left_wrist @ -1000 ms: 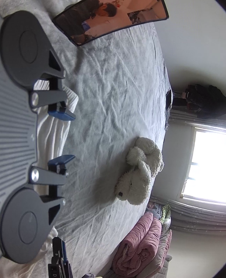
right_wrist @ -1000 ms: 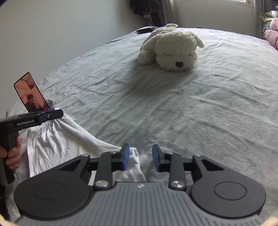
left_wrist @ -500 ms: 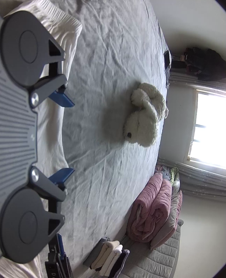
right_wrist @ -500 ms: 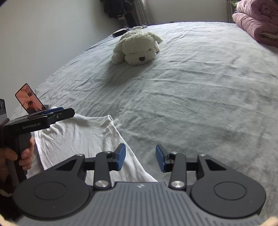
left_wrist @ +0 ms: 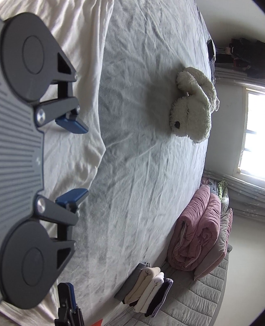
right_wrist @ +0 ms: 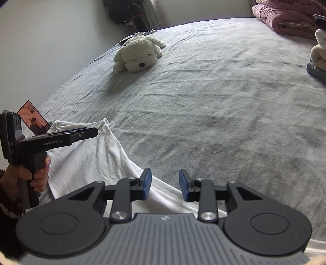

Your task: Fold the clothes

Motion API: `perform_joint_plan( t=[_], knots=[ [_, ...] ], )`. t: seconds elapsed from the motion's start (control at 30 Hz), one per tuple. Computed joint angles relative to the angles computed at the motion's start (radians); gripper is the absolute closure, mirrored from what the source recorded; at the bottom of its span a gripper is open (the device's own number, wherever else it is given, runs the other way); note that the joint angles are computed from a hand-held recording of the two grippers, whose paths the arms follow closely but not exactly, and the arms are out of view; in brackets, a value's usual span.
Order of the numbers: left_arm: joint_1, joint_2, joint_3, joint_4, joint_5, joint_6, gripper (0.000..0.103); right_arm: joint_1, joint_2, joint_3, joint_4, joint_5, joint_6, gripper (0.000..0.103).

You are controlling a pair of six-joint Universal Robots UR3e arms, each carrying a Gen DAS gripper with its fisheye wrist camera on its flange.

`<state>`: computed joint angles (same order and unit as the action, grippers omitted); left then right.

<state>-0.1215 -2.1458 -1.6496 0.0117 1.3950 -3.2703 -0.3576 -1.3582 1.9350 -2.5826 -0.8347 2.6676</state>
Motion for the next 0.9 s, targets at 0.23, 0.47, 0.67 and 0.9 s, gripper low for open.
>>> perform_joint_plan(
  t=[0.23,0.47,0.67,0.9],
  knots=[
    [-0.007,-0.019,0.02,-0.008,0.004,0.009,0.043,-0.035,-0.041,0.025,0.118,0.025,-0.134,0.083],
    [-0.034,-0.032,0.006,0.015,0.055,0.074,0.043,-0.083,-0.056,0.002,0.221,0.068,-0.182,0.083],
    [-0.072,-0.051,0.014,0.03,0.125,0.133,0.041,-0.077,-0.043,-0.032,0.274,0.074,-0.209,0.083],
    [-0.087,-0.058,0.049,-0.01,0.156,0.11,0.04,-0.073,-0.03,-0.029,0.263,0.067,-0.205,0.077]
  ],
)
